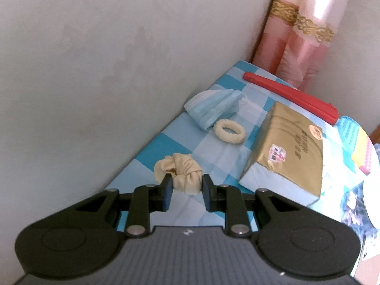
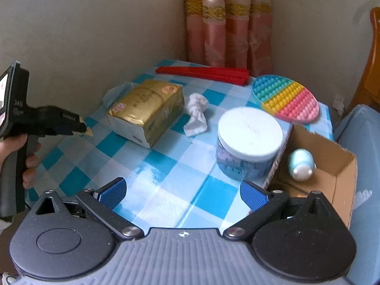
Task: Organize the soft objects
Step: 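Grasp the white knotted cloth with the right gripper while the left gripper holds the beige cloth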
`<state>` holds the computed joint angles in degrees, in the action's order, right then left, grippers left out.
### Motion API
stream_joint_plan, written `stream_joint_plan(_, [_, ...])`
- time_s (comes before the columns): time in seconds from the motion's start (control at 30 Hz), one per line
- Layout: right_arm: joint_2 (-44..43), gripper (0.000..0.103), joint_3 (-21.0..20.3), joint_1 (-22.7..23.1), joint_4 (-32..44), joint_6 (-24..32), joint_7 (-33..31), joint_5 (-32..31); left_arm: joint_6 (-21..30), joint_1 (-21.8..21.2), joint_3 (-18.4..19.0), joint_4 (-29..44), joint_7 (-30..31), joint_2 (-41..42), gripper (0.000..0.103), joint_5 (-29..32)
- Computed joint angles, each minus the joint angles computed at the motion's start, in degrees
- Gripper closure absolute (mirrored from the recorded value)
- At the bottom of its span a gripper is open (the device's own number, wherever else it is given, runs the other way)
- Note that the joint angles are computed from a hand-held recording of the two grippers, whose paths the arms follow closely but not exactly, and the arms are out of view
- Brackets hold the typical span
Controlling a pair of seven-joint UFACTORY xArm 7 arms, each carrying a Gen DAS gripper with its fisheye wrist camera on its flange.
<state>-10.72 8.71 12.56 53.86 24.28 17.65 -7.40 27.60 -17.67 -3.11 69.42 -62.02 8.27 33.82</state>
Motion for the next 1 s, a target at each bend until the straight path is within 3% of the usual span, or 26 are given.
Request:
stream_joint_plan(0.37, [9.82,0.001,-1.83,0.09,11.78,-3.14,-8.82,1.64,-3.31,1.21,-1.58,-3.63,9.12,-2.6,0.079,-4.49])
stream_joint_plan(0.5, [16.7,0.003,-2.69,0.08,19.17,-3.17,-10.25,-2.64,-5.16,1.7,-2.44,-4.95,16.43,-3.06,0.079,-9.42])
stream_joint_plan(0.63, [24.92,0.021,-2.16,-0.7,29.13,3.0,-19.23,1.6,-6.45,1.49,-2.19,-5.85,17.31,-3.41,0.079,-9.39])
stream_joint_plan(1.0, [39.77,0.027,-4.23,1.45,47.85,15.07,-25.78,1.88,-6.95,1.19,-1.67,-4.51,20.26,-1.16,0.079,-11.92])
